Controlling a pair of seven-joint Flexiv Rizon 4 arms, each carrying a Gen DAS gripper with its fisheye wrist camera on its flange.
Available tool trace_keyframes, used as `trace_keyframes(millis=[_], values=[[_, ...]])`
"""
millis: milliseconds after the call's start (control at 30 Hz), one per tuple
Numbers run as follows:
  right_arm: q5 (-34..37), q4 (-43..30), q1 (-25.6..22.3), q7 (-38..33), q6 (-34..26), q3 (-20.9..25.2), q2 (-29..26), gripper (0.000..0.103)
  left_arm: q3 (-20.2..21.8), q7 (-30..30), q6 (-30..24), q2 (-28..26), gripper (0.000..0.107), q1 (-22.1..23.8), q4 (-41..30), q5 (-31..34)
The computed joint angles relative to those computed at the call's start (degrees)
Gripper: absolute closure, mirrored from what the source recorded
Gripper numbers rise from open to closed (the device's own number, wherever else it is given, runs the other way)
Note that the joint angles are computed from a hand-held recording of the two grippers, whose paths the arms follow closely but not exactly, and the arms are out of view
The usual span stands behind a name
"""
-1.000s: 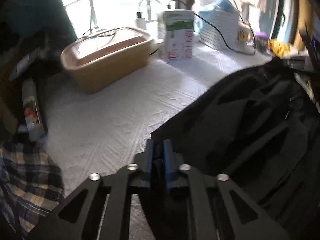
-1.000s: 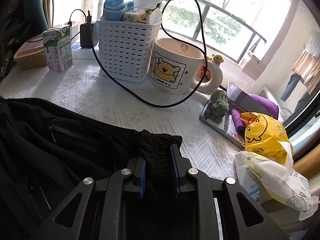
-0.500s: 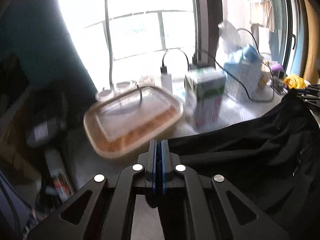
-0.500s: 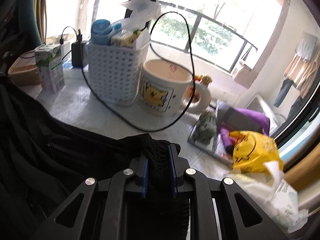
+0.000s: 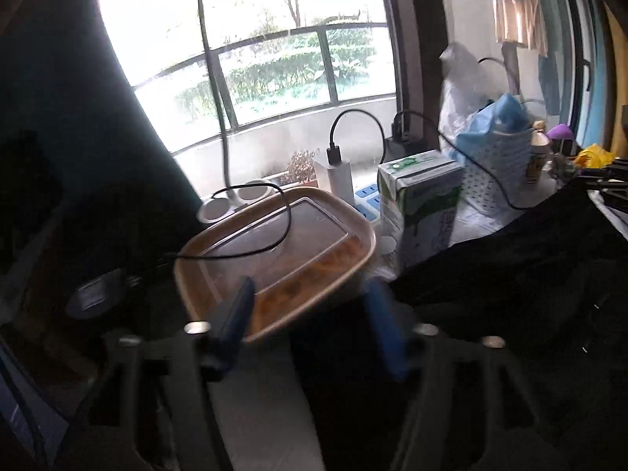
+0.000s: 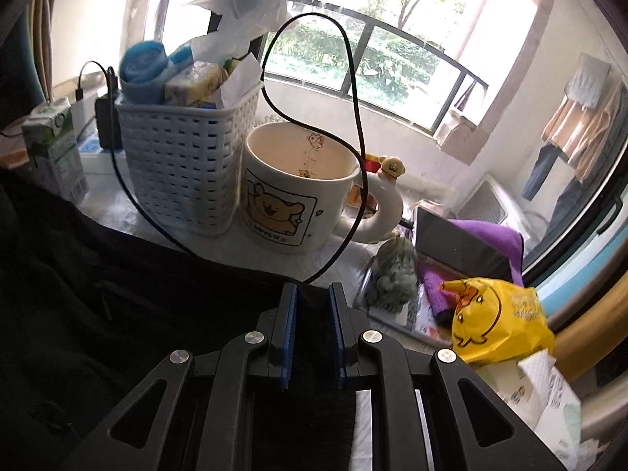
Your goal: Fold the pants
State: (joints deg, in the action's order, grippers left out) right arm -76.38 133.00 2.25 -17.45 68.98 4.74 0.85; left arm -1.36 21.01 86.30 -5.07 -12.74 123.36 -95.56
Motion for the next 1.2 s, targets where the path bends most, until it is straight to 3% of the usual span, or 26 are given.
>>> trace_keyframes(millis=[100,133,200,367,400,467,500,600,633,667,700,767,833,967,1100,1200], values=[[-1.4,1.7,-0.4,2.2,1.8,0.6,2.9,0.006,1.8,-5.3,-4.0,4.3,0.045,1.8,5.2,9.0],[-2.6,2.3,-0.6,3.2,2.7,0.7,3.8,0.004,2.9,-9.2,-6.7,6.1,0.045,3.0,7.4,14.6],[-1.6,3.9,-0.4,2.9,2.4,2.1,6.9,0.004,5.6,-16.2,-14.5,9.5,0.043,6.2,10.8,25.4],[4.4,8.1,1.3,0.7,1.1,6.0,14.3,0.004,10.3,-24.1,-30.6,14.1,0.03,12.3,15.4,42.5],[6.1,9.2,1.7,0.2,1.0,6.8,15.8,0.004,10.5,-25.2,-31.8,14.2,0.023,13.2,16.2,45.5],[10.4,11.1,3.0,-1.0,0.8,8.6,18.2,0.004,10.0,-26.2,-30.3,14.2,0.022,13.7,18.2,48.1],[12.0,11.8,3.4,-1.4,0.5,9.5,19.1,0.004,9.9,-26.5,-29.6,14.0,0.022,13.8,19.0,48.5],[16.3,13.7,4.8,-1.8,-1.0,12.0,21.5,0.004,8.9,-22.4,-25.1,13.8,0.023,11.6,21.1,41.2],[17.4,14.2,5.3,-1.8,-1.5,12.8,22.1,0.004,8.5,-21.7,-24.3,13.6,0.029,11.0,21.1,38.9],[18.5,14.6,5.7,-1.5,-2.4,13.7,22.7,0.004,8.2,-20.6,-23.2,13.2,0.051,10.5,20.9,36.3],[19.2,15.0,6.1,-1.2,-3.1,14.4,23.1,0.004,7.4,-19.7,-21.2,12.3,0.066,9.8,20.4,33.2],[20.7,15.7,7.0,-0.3,-4.0,15.4,24.1,0.004,6.5,-19.4,-18.9,10.3,0.079,9.3,19.0,28.4],[21.9,16.3,7.7,1.4,-5.7,16.8,25.4,0.004,5.7,-20.3,-16.7,8.6,0.079,9.3,17.8,26.2],[25.1,17.6,10.4,3.6,-9.1,19.1,28.3,0.004,7.1,-23.2,-19.2,11.5,0.077,10.7,18.4,29.4],[28.4,18.4,13.1,5.1,-11.3,20.7,30.8,0.004,11.8,-23.4,-28.8,18.6,0.051,13.8,20.6,38.1],[30.1,18.6,14.6,5.8,-13.1,21.8,32.0,0.004,15.9,-24.7,-39.2,23.4,0.05,17.5,22.0,48.1]])
